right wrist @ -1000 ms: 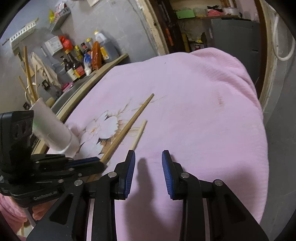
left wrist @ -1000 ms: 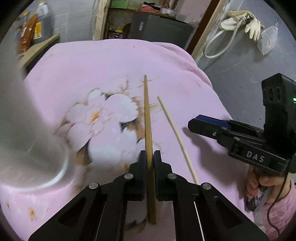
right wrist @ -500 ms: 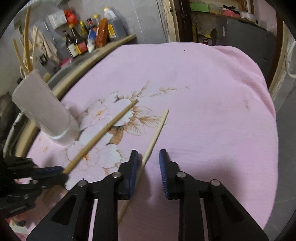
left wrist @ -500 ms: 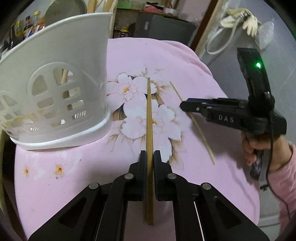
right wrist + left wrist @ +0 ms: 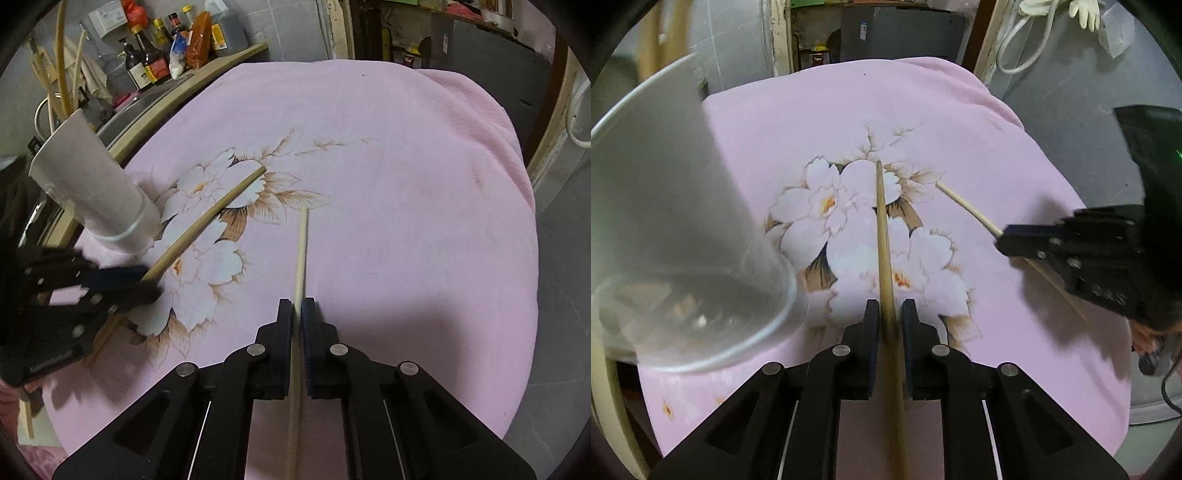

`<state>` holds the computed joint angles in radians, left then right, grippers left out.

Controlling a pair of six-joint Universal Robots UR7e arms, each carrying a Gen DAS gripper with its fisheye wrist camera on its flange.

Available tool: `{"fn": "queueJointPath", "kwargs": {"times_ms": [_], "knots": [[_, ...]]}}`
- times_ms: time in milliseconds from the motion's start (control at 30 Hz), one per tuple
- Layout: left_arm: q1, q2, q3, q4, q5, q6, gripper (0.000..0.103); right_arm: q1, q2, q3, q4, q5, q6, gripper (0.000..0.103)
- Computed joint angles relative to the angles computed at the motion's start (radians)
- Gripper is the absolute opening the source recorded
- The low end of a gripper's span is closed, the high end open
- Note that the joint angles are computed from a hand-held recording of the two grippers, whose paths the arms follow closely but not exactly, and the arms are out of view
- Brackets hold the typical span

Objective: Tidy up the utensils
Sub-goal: 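Lift both chopsticks and carry them over the white basket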

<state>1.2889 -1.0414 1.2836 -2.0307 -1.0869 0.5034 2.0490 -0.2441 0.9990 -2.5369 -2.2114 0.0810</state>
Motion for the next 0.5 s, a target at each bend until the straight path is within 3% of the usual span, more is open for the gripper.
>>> {"fn": "queueJointPath", "kwargs": {"times_ms": [200, 333, 500], "knots": [[0.028, -0.037, 0.023, -0.034, -0.102, -0.009, 0.005, -0.007, -0.059, 0.162, -0.239, 0.092, 0.007, 0.003], [0.043, -0.119, 0.117, -0.159, -0.215, 0.024, 0.005, 0.022, -0.052, 0.244, -0.535, 0.082, -0.114, 0.003], [0.061, -0.225, 0.259, -0.447, -0.386, 0.087, 0.005, 0.07, 0.023, 0.256, -0.987, 0.118, -0.293, 0.003]]}}
